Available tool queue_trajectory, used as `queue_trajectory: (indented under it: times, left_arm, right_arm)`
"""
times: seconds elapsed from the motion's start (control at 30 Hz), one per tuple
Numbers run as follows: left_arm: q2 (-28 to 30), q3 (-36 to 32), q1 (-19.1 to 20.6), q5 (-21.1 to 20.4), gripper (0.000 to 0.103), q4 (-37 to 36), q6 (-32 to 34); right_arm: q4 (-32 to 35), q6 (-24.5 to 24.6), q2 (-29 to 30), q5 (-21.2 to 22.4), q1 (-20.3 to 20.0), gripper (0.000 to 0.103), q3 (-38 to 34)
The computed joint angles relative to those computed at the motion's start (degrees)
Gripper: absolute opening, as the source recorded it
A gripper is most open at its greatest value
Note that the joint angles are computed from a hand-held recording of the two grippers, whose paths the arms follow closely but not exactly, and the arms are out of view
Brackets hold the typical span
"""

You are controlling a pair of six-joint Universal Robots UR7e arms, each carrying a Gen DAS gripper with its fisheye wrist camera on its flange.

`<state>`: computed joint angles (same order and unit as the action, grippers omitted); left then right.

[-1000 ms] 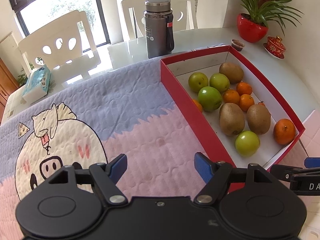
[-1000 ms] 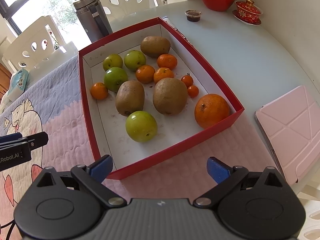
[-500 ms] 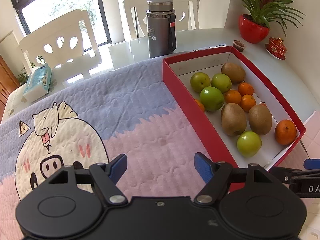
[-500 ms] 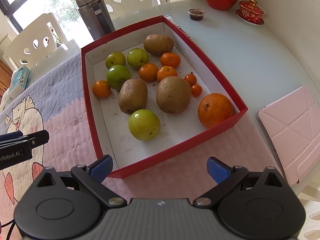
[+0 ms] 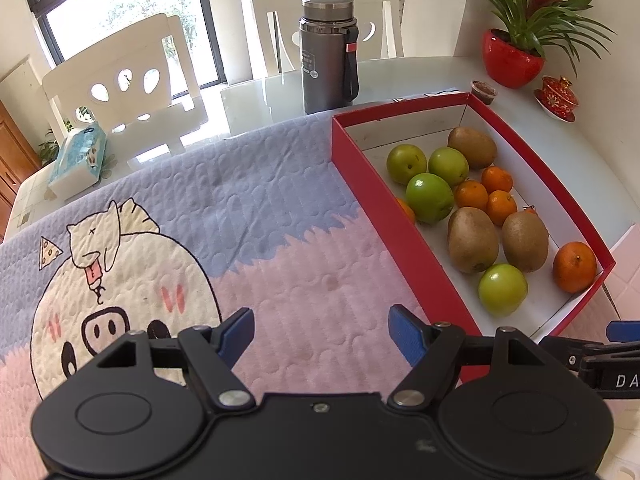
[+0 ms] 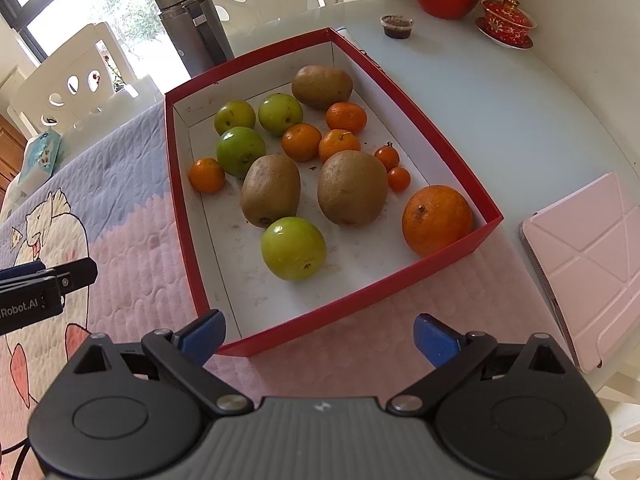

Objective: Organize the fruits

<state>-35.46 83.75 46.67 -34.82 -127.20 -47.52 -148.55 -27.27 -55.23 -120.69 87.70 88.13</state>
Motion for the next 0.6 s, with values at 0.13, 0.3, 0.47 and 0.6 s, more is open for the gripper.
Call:
queue_trajectory:
  times: [0.13,0.3,0.47,0.6]
  left_arm:
    - [0.1,0.01,-0.03,-0.02,0.088,-0.21,0.11]
    - [0.16,0.08,-0.06,-0.13,0.089,-0.24,0.06]
    - [0.24,0.21,-0.07,-0.54,0.089,-1.0,0.79]
    - [0.32,0.24,-0.05,-0.87,0.09,-1.36,1.32]
  right_arm:
    - [0.3,0.02,0.1,-0.08,-0.01,0.101,-0.08]
    - [0.32,-0.13,0.06,-0.12,0.07,0.101,0.03]
    - [0.2,-0.08,-0.03,-0.02,0.03,0.101,0.11]
    - [-0.09,-0.2,-0.2,0.41,-0.02,0.101,0.3]
